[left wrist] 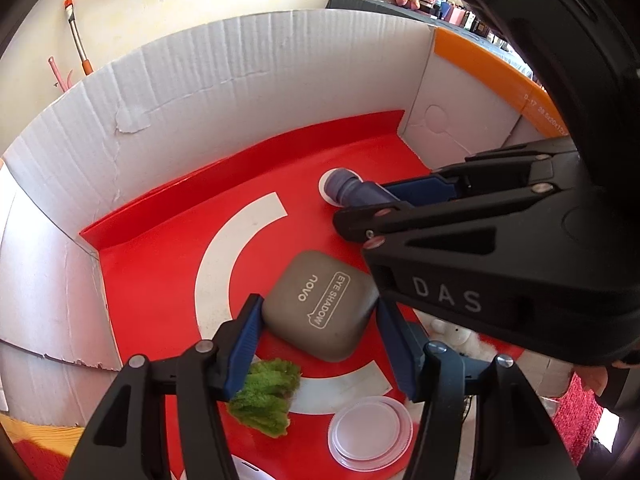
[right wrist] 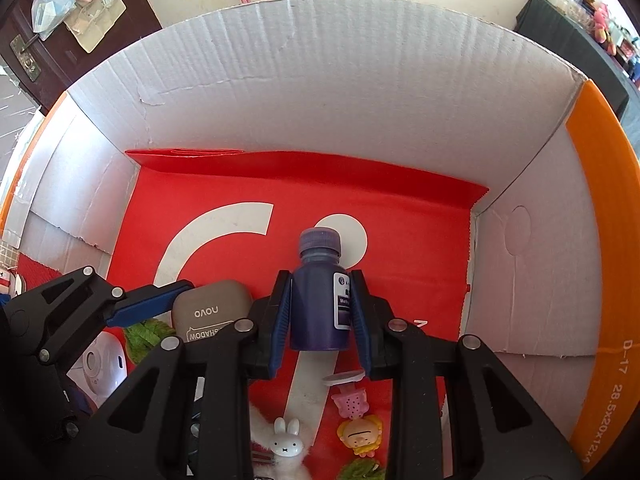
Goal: Organize objects
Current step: 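Lower the grey case and purple bottle into the box with both tools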
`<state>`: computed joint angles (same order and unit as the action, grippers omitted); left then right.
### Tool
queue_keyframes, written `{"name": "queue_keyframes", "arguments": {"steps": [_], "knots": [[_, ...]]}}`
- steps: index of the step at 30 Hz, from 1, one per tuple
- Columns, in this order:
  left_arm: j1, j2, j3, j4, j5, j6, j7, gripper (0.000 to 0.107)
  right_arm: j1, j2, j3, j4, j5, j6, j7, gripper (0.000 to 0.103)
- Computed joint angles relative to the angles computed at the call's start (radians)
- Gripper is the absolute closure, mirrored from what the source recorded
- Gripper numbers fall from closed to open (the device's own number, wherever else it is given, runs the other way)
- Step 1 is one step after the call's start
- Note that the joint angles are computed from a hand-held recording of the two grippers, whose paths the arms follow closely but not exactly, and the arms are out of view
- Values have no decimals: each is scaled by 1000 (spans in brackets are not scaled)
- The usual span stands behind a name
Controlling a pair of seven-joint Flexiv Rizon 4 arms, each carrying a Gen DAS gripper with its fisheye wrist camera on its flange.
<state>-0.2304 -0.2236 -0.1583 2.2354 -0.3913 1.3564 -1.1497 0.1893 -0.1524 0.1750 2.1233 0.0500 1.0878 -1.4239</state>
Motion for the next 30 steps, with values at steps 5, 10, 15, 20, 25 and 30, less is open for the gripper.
{"name": "queue_keyframes", "arguments": {"steps": [5,10,15,20,25,30], "knots": [[-5,-2,3,-8,10,-6,-14,47,-4,3,-1,1,3,-4,-7,76],[-24,-28,-2,-20,34,13,-59,47,-7,17,-3,13,3,-8,-13,76],[-14,-17,-6,-16,33,5,-54,47,-9,28,-5,21,7,-13,-21,76],[-16,-19,-8,-20,30,2,-59,46,-14,35,-8,23,15,-19,-37,75],[-6,-12,-12,-15,8,-2,-38,46,-13,38,-9,23,19,-23,-39,75],[5,-20,-17,-18,-14,2,-16,43,-16,40,-13,19,26,-29,-49,75]]}}
